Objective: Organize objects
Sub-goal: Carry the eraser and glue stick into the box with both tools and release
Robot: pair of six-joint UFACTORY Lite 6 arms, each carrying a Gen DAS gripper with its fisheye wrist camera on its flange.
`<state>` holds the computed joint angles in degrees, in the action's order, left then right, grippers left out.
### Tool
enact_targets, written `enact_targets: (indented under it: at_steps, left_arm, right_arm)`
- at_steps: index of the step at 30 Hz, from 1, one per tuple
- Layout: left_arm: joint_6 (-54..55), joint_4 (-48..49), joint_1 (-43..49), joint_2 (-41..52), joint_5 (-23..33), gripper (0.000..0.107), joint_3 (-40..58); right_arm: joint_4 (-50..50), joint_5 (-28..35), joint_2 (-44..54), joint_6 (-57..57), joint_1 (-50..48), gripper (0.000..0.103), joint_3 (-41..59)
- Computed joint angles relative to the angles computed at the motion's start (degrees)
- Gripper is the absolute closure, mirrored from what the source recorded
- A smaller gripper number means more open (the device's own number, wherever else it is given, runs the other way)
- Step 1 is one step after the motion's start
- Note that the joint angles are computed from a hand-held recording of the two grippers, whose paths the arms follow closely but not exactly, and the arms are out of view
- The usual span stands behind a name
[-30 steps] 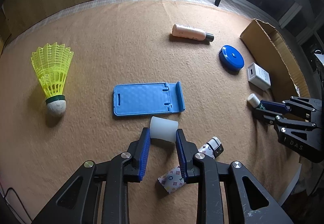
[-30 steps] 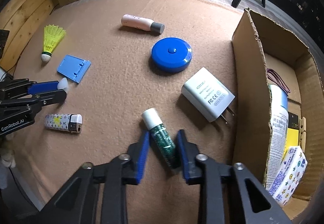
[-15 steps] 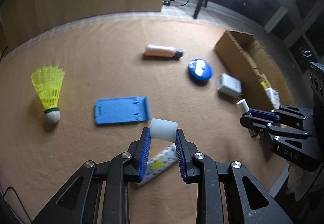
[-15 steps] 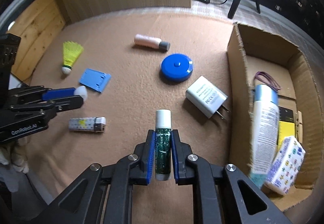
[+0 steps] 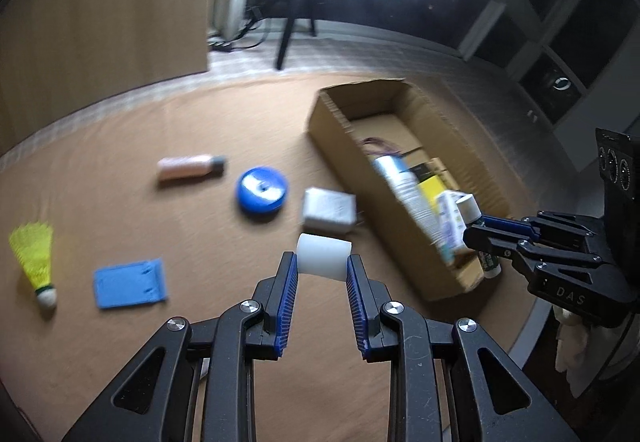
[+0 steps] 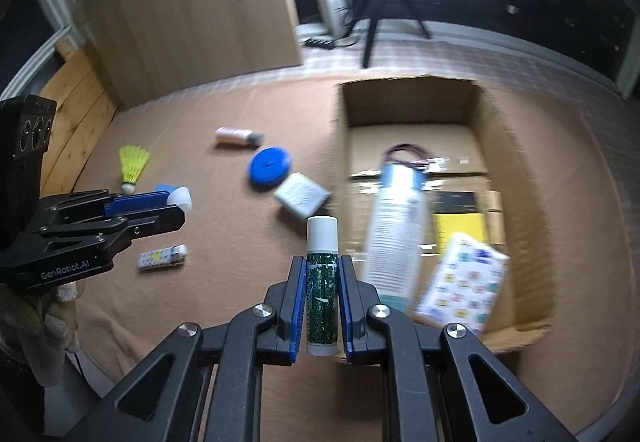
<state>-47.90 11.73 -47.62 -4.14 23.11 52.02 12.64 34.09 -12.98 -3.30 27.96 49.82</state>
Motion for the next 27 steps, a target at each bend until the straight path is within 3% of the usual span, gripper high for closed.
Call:
enact_targets:
  at_steps: [12, 21, 22, 24, 26, 27]
  left_arm:
    - [3.72, -3.11, -6.7, 24.08, 1.24, 0.08, 26.79]
    - [8.89, -7.72, -8.43, 33.22, 3.73, 0.077, 38.21]
    - [8.5, -7.08, -8.73, 33.79, 4.23, 0.076, 39.14]
    - [8.3, -7.06, -8.77, 33.89, 4.72, 0.051, 39.52]
    - [6.61, -5.75, -8.79, 32.44, 3.84, 0.046, 37.85]
    - [6.21, -5.29, -8.8, 31.73, 3.69, 0.046, 37.09]
  right_arm:
    - [5.95, 2.28, -2.72, -15.13, -17.46, 0.089, -2.46]
    - [8.52, 2.17, -0.75, -20.02, -22.11, 0.089, -1.89]
    - [8.8, 2.28, -0.71, -20.31, -22.28, 0.089, -1.8]
    - [8.4, 2.09, -0.93, -19.77, -22.31, 0.085, -1.84]
    - [8.42, 1.78, -1.33, -19.72, -22.4, 0.065, -1.97]
    - [8.33, 1.32, -2.01, -19.32, -22.31, 0.061, -2.35]
